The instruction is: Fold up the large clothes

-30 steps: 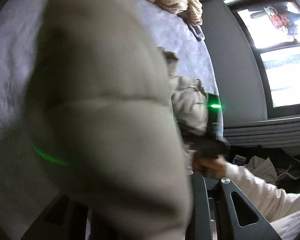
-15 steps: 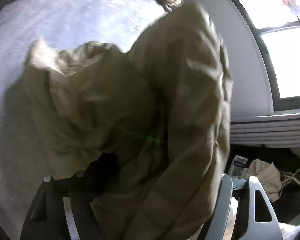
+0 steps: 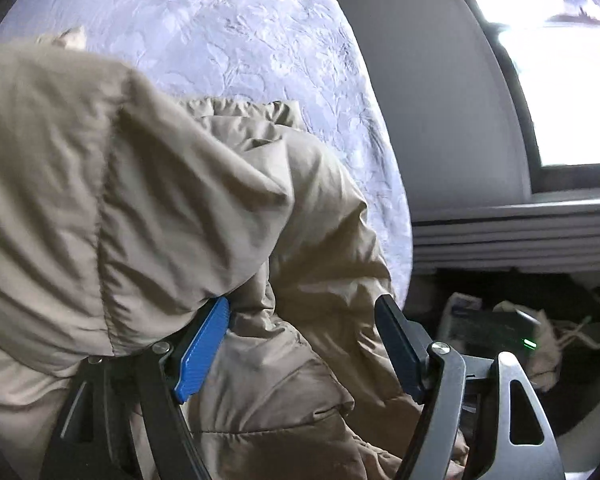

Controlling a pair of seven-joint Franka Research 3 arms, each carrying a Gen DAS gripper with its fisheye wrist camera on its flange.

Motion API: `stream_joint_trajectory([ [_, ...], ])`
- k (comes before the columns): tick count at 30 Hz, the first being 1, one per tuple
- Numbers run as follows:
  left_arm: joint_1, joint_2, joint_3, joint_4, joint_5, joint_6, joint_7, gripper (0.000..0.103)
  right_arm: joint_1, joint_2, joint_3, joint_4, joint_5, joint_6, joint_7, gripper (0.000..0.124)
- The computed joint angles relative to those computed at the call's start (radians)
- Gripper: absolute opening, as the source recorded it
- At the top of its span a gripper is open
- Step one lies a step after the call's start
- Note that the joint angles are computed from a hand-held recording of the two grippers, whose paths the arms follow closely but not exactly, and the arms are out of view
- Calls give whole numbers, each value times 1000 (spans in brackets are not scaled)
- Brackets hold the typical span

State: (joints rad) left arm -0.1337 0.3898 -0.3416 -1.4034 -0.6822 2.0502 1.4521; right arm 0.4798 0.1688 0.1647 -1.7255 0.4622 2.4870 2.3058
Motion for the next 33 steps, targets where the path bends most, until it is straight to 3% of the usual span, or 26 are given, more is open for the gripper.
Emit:
stream_joint_trajectory([
  [1,-10,8,3,23,25,-7,-10,75,-5,-47,5,-49,32,44,-28,70],
  [5,-32,37,-7,74,86,0,-40,75,-6,-147,25,-116,219,114,-216,71],
  [9,-50,10,-3,46,108,8,-40,75,19,-76,42,-13,311,93,-332,81],
  [11,-58,-2,-5,39,117,30,-33,75,36,-18,34,53,208,41,-259,81],
  [13,-62,-54,8,3,149,90,-16,75,65,31,5,119,7,-51,-101,68],
  [14,-60,-84,19,-36,168,131,-4,75,72,53,-4,151,-56,-78,-59,35],
  [15,-72,-128,43,-78,233,192,-25,75,92,72,-24,191,-168,-136,8,17],
  [17,-85,-184,86,-139,371,265,-94,75,125,104,-49,266,-351,-239,85,15],
  [19,-96,-212,126,-200,528,320,-217,75,126,94,-47,274,-403,-260,79,13],
  [23,-60,-169,119,-223,523,324,-286,75,144,94,-45,326,-523,-346,53,13],
  [29,-129,8,93,-38,668,330,-342,75,130,72,-55,285,-573,-404,91,13],
  [33,-168,135,70,126,689,286,-331,75,90,10,-53,149,-540,-397,120,13],
])
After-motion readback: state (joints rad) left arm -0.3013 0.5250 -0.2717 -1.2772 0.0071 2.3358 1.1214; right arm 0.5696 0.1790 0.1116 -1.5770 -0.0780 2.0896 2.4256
